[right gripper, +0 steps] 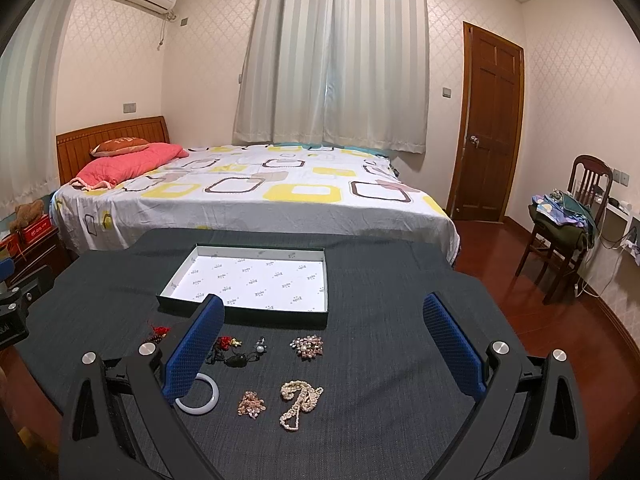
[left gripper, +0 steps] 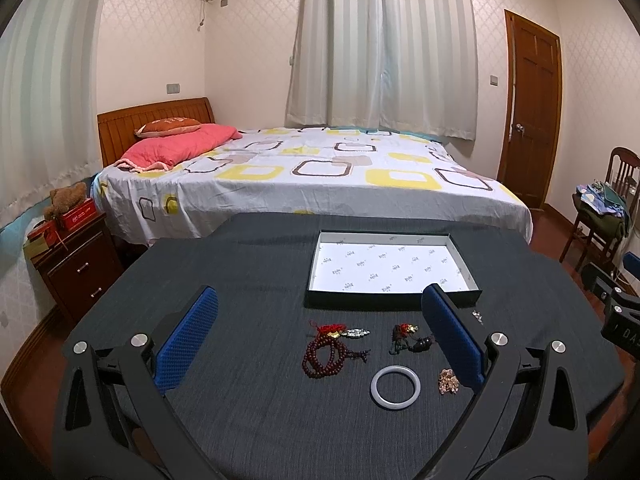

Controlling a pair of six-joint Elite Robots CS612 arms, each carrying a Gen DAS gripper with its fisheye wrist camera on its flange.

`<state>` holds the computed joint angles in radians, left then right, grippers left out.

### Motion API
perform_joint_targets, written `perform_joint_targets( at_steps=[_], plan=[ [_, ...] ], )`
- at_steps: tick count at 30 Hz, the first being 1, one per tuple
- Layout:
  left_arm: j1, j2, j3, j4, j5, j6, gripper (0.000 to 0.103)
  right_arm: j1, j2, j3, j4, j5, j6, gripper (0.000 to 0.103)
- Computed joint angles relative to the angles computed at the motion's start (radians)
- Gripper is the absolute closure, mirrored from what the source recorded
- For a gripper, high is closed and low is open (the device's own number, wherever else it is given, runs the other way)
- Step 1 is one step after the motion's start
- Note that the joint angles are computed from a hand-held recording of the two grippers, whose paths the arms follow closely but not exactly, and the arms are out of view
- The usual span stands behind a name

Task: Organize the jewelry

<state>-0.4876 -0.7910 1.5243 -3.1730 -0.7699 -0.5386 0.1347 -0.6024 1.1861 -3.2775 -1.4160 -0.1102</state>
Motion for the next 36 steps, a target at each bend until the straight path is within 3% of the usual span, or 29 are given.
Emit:
perform_joint_targets(
  at_steps=[28, 36],
  plan=[
    [-0.003, 0.001, 0.004, 0.006, -0.006, -0.008, 0.004, -0.005, -0.004, -0.005, 0.007, 0.005, -0.001, 0.006],
    [0.005, 0.008, -0.002, 0.026, -0.037, -0.016, 0.004, -0.004, 0.01, -0.021, 0.034, 0.007, 0.001, 0.006]
  ],
)
